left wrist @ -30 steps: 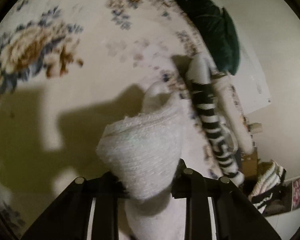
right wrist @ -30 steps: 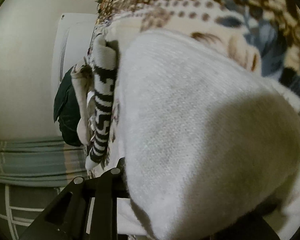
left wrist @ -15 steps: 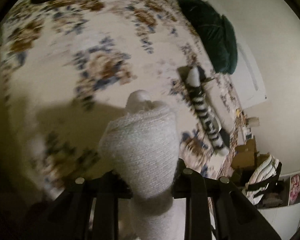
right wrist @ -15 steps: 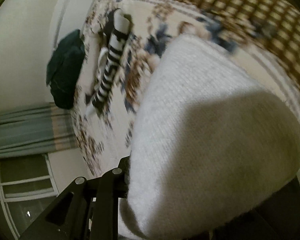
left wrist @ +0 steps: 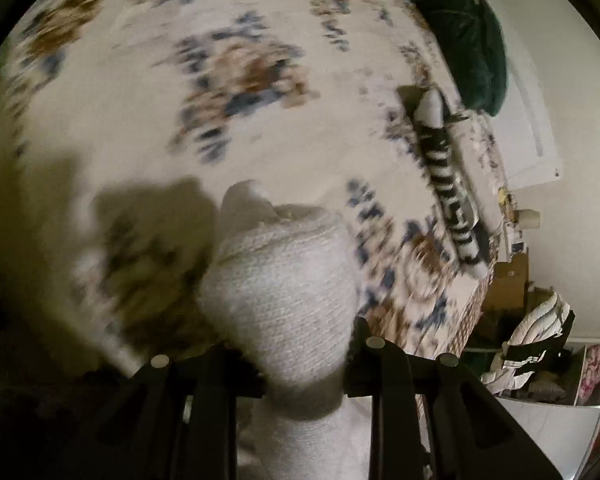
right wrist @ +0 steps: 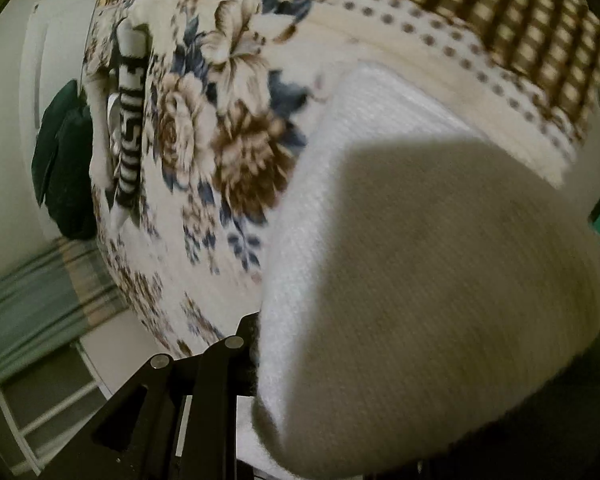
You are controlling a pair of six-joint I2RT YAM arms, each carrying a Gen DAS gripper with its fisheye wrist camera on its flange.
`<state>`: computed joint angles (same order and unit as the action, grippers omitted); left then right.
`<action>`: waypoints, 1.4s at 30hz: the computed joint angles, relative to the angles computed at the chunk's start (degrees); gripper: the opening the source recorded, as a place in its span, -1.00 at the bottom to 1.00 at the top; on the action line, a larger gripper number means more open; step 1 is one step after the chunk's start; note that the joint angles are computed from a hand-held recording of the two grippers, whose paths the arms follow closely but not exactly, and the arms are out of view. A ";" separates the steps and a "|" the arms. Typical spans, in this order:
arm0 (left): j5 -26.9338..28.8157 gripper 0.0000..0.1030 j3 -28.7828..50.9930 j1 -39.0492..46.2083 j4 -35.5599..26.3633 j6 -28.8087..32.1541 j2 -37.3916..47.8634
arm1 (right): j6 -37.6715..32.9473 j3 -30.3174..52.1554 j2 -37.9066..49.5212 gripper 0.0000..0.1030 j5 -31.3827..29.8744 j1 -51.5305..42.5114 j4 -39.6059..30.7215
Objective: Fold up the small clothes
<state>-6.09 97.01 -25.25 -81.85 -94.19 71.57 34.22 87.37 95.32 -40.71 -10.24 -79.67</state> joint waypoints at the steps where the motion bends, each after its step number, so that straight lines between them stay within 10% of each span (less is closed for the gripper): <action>1: 1.57 -0.58 -0.39 4.15 3.30 4.15 2.40 | 3.02 2.04 2.65 -0.57 -0.05 1.54 2.76; 6: 8.52 -0.32 3.30 17.26 16.91 17.05 17.48 | 11.51 20.35 20.35 -0.29 -1.58 6.81 12.32; 9: 9.75 -0.03 9.15 19.38 18.48 22.38 24.68 | 12.80 32.38 29.20 0.57 -1.23 7.74 14.42; 15: 7.98 0.18 9.56 17.25 14.76 26.72 24.75 | -0.83 51.10 38.49 0.57 0.82 5.75 -0.11; 24: 11.39 0.19 -10.88 16.42 17.17 19.08 12.67 | -16.45 32.92 27.90 0.57 6.30 3.06 -4.56; 32: 18.94 0.18 -22.84 21.44 36.04 17.15 15.36 | -3.08 14.00 21.37 0.57 5.50 0.24 12.72; 34: 15.73 -0.12 -21.29 20.18 35.79 19.85 15.82 | -0.70 11.66 21.44 0.57 5.81 0.53 15.72; 36: 13.16 -0.52 -18.48 18.85 33.05 23.14 15.45 | 3.86 6.59 19.43 0.46 4.77 0.66 22.47; 38: 10.43 -0.56 -18.18 17.91 32.42 23.36 12.99 | 4.95 5.00 18.39 -0.58 8.19 1.95 25.40; 39: 9.69 -0.56 -17.67 17.65 31.49 23.68 12.19 | 5.39 4.53 17.44 -0.77 10.71 2.72 26.11; 42: 9.33 -0.57 -17.02 16.72 28.41 22.80 8.34 | 4.40 4.89 14.78 -0.79 14.50 3.84 25.47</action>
